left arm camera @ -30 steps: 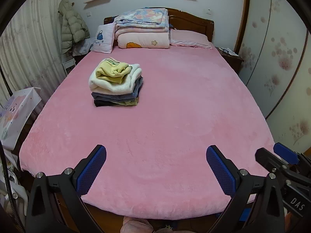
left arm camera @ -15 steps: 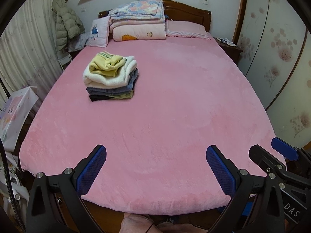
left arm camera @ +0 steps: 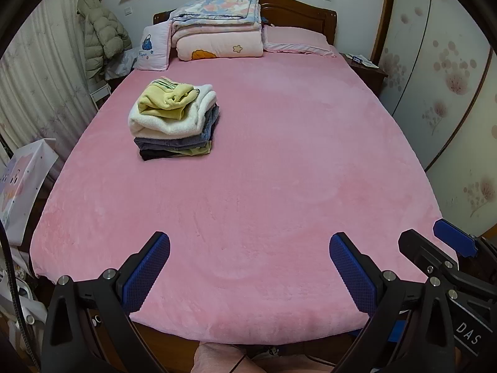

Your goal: Fold large clothes

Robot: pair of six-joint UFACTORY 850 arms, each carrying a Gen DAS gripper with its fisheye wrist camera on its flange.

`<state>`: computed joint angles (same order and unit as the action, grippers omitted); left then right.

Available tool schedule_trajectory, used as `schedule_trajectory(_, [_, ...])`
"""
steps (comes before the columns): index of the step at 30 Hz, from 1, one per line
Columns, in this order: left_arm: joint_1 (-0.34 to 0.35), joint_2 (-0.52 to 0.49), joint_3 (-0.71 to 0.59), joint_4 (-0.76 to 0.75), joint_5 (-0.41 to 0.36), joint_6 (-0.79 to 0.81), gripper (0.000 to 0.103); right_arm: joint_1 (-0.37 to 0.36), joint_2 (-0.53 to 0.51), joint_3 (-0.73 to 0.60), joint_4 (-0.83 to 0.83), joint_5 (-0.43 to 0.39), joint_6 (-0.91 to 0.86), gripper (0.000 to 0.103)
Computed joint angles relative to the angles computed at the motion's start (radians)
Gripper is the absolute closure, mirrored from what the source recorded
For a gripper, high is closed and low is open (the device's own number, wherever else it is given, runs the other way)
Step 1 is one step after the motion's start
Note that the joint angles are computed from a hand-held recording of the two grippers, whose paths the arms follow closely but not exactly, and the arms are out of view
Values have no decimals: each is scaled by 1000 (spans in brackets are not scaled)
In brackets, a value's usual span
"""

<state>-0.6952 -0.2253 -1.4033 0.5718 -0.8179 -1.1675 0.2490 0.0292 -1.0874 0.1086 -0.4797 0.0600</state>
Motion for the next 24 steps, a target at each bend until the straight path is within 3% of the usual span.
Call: schedule_trajectory(24, [55,-24,-27,-74,41,143,1,1,-28,-27,-53,-15,87,34])
